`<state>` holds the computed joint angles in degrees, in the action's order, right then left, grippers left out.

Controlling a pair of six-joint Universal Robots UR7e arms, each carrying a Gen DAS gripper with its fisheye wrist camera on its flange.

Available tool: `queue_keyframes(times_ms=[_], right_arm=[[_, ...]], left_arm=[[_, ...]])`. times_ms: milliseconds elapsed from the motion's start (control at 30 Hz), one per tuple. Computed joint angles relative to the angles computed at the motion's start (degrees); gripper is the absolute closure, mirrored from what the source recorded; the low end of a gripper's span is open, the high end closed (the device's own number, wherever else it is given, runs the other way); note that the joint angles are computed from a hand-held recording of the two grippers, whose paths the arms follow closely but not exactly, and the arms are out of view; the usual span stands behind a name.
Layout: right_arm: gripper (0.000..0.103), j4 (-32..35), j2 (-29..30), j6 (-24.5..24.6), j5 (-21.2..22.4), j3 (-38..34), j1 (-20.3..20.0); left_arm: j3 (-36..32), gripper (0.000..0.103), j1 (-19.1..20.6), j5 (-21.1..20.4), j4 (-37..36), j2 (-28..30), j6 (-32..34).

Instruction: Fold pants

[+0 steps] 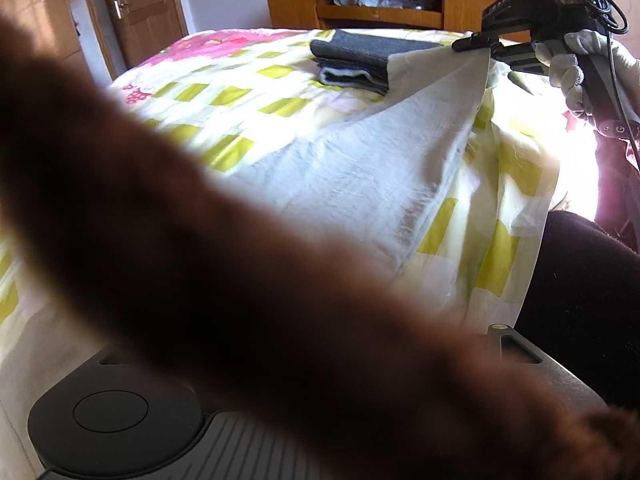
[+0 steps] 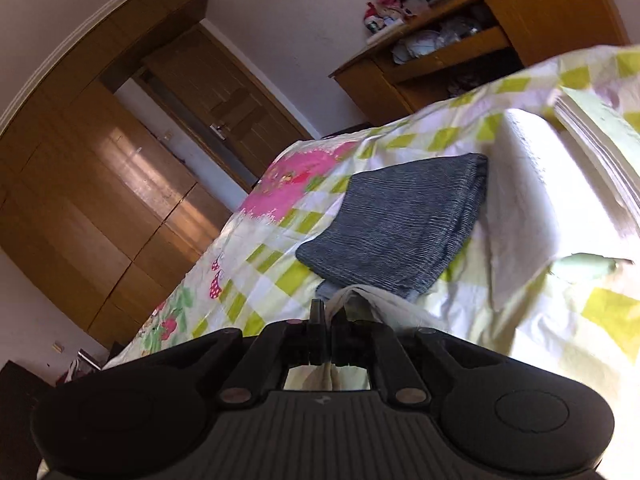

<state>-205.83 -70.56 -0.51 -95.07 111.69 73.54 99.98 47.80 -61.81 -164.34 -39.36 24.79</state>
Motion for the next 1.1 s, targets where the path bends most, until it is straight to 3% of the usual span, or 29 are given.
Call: queue_keyframes(times_ms=[33,100,167,267,333,433,633,733,933,1100], right_arm=[[0.082,2.9,0.7,-0.6,-2.1,-1.6,1.9],[0.082,4.3,2.0,-2.4,-1.1,-2.8,5.0],[0.082,3.9,5.1,-7.1,-0.7,-4.6,9.3],[0.082,9.6,12.3,-13.7,0.2,-10.7,16.2],[0.082,13.9,16.9,-19.0,-0.5,-14.0,20.1],[0.082,17.1,25.4,-32.0,-2.2,-16.2,25.1],[0.082,20.1,37.0,-47.7,-8.9,-15.6,27.9],[0.081,14.2,39.0,-55.1,-11.8,-13.8,27.7],[0.081,15.0,38.0,-55.6,-13.1,-14.5,29.1],[0.077,14.0,38.8,-57.5,-12.5,-14.7,30.1]], left_arm=[[0.7,0.033,0.3,0.0,-1.0,-1.0,-0.3],[2.2,0.033,1.1,0.8,-3.3,-2.8,-0.2],[3.9,0.033,1.6,3.0,-5.4,-4.6,0.1],[7.0,0.033,2.8,5.9,-8.5,-8.7,0.3],[9.1,0.033,3.6,8.6,-10.9,-11.4,0.6],[12.5,0.032,4.7,13.3,-13.6,-16.2,-0.4],[19.2,0.031,6.4,19.5,-16.0,-23.9,-6.0],[21.6,0.031,7.3,19.9,-15.9,-26.3,-9.0],[23.8,0.031,8.9,16.8,-19.5,-27.5,-9.7],[25.6,0.031,8.6,16.5,-23.1,-27.8,-9.3]])
